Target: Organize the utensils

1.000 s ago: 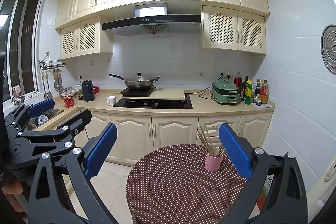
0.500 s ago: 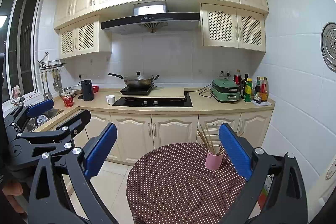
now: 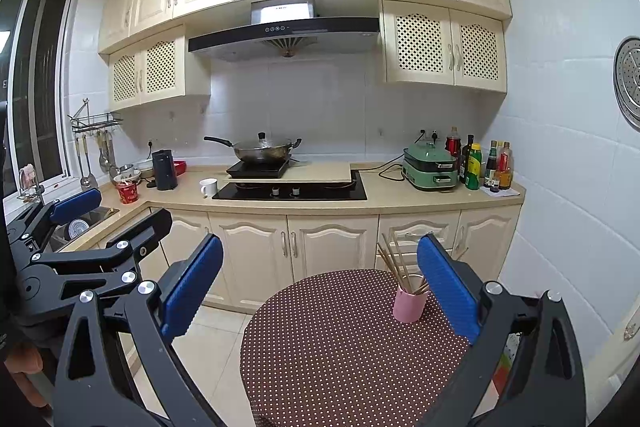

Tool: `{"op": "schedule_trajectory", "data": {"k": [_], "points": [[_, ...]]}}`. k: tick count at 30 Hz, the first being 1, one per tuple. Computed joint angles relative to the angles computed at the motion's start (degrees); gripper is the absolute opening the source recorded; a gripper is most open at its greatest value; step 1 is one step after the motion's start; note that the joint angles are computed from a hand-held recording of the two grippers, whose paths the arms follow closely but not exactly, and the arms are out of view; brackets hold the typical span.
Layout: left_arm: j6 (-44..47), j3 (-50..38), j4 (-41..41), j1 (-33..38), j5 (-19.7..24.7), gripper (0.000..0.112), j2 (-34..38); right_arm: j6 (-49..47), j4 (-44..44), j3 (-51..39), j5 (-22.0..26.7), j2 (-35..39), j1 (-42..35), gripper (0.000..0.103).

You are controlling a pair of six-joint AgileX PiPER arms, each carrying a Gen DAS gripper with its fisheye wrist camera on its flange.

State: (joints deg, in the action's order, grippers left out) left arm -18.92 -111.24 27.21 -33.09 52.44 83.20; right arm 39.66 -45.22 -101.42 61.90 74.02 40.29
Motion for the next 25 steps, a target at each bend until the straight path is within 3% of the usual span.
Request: {"op": "schedule_trajectory", "data": {"k": [15,25], "points": [[5.9,-4.6,-6.8,4.7,-1.2,0.097,5.3,-1.2,3.3,-3.7,-1.7,5.0,-4.5,0.094],[14.3,-12.5,-16.8,9.5,1.7,0.096,12.5,-0.2,5.0,-5.9,-0.7,8.9,-7.0,0.094]]}}
